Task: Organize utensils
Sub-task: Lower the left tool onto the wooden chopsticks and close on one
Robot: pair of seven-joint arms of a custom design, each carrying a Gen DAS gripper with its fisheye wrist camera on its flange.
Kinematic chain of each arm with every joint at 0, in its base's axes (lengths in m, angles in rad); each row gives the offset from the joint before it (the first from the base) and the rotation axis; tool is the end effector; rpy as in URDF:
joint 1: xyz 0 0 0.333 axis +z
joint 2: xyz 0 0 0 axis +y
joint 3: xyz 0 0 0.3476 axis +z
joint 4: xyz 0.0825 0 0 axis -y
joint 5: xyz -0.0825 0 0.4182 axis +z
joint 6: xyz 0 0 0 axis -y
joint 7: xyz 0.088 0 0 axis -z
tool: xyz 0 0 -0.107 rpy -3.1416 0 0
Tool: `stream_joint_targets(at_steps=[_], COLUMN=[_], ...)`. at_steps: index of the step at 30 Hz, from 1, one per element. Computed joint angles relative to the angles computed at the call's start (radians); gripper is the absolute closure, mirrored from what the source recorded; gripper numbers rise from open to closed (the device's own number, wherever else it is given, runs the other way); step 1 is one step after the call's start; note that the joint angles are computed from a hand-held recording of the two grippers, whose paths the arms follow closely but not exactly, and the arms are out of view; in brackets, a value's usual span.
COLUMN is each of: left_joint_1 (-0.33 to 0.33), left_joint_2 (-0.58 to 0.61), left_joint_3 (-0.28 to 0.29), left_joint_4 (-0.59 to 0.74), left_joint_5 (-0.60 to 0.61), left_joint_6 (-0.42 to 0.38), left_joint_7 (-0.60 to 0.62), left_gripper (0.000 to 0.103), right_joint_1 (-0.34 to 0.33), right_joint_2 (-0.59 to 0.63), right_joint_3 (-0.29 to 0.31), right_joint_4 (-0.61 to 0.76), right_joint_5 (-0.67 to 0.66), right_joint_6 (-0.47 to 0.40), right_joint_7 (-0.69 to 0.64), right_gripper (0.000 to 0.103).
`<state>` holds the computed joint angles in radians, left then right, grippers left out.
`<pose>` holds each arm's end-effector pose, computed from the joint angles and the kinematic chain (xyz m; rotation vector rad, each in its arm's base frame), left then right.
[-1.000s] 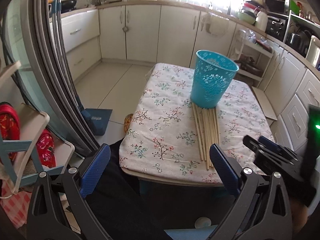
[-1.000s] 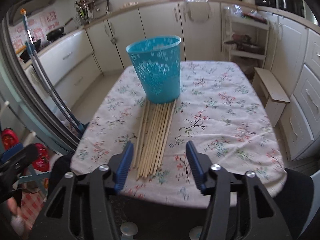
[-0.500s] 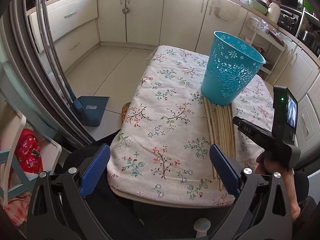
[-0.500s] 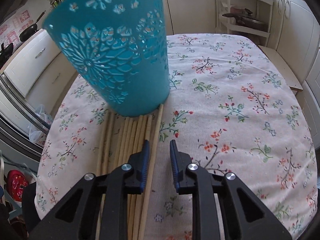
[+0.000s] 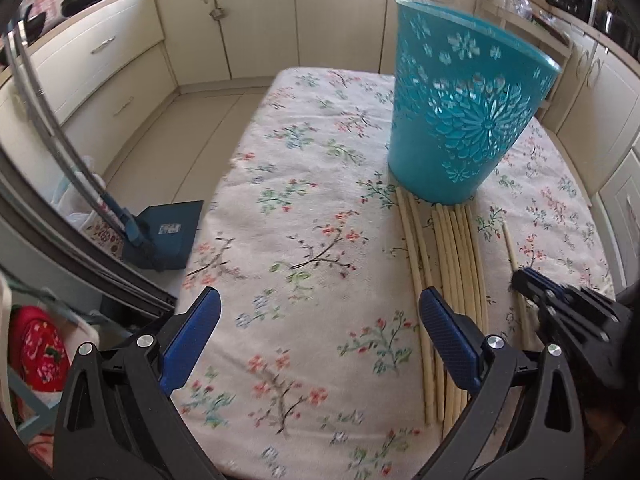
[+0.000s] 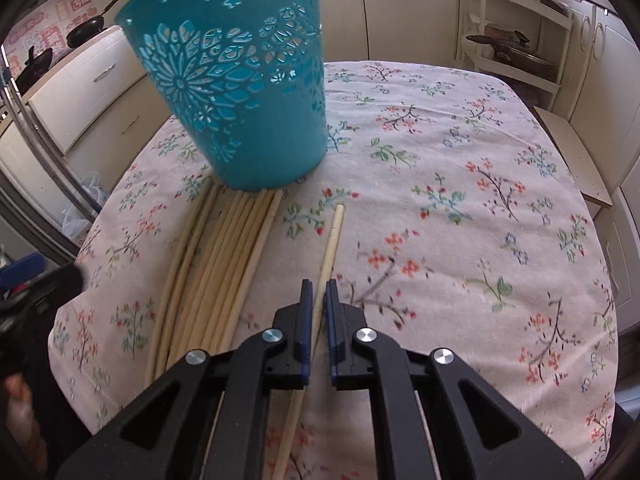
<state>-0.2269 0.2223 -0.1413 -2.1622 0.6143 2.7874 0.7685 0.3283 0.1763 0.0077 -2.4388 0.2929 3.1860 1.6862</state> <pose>0.5710 -0.2459 0.3391 -1.8454 2.0230 -0.4591 0.5301 0.1568 0.2961 -1.7716 1.9122 -0.3199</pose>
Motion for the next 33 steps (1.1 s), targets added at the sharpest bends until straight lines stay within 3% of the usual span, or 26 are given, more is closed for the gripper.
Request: stream_joint_targets(at_steps=[4,6,7,12,16,18,20,22,23,25,26,28,30,33], left_joint_1=[-0.019,-0.026,-0.031,-0.064,-0.072,-0.069,-0.063,-0.046,-0.032,-0.002,-0.003,0.008,0.020,0.054], left_joint_2=[0.083,0.120,0.133,0.190,0.210,0.217,0.224,0.230,0.235,0.244,0.247,0.252,0.254,0.243], left_joint_3=[0.000,-0.001,0.002,0.022,0.030,0.027,0.022,0.007,-0.007,-0.038,-0.039,-0.057,-0.072,-0.104], left_joint_4=[0.087,0.129,0.143,0.210,0.234,0.242,0.250,0.253,0.254,0.258,0.264,0.272,0.277,0.266], left_joint_5=[-0.003,-0.017,-0.018,-0.001,0.008,0.007,-0.001,-0.028,-0.053,-0.115,-0.125,-0.164,-0.211,-0.302], left_joint_6=[-0.040,-0.060,-0.068,-0.126,-0.135,-0.129,-0.115,-0.086,-0.067,-0.043,-0.042,-0.040,-0.049,-0.067], left_joint_7=[0.015,0.029,0.032,0.029,0.025,0.037,0.056,0.091,0.120,0.188,0.212,0.275,0.326,0.407], left_gripper=[0.008,0.008,0.008,0.008,0.008,0.014,0.021,0.033,0.036,0.052,0.058,0.084,0.095,0.098], right_joint_1=[-0.254,-0.348,-0.361,-0.578,-0.714,-0.723,-0.663,-0.597,-0.588,-0.590,-0.610,-0.697,-0.792,-0.899], right_joint_2=[0.003,0.012,0.014,0.037,0.055,0.057,0.049,0.046,0.050,0.061,0.071,0.090,0.113,0.142], right_joint_3=[0.270,0.368,0.380,0.595,0.721,0.723,0.656,0.584,0.573,0.573,0.590,0.662,0.741,0.822], right_joint_4=[-0.015,-0.015,-0.012,-0.022,-0.035,-0.032,-0.027,-0.017,-0.013,-0.014,-0.018,-0.023,-0.026,-0.031], right_joint_5=[0.125,0.164,0.168,0.162,0.102,0.075,0.055,0.041,0.037,0.019,-0.001,-0.050,-0.105,-0.180], right_joint_6=[0.044,0.061,0.063,0.094,0.110,0.107,0.099,0.091,0.094,0.117,0.139,0.154,0.164,0.175], right_joint_7=[-0.121,-0.156,-0.161,-0.173,-0.132,-0.113,-0.097,-0.082,-0.078,-0.067,-0.058,-0.021,0.020,0.071], right_gripper=[0.096,0.096,0.096,0.096,0.096,0.096,0.096,0.096,0.096,0.096,0.096,0.096,0.096,0.096])
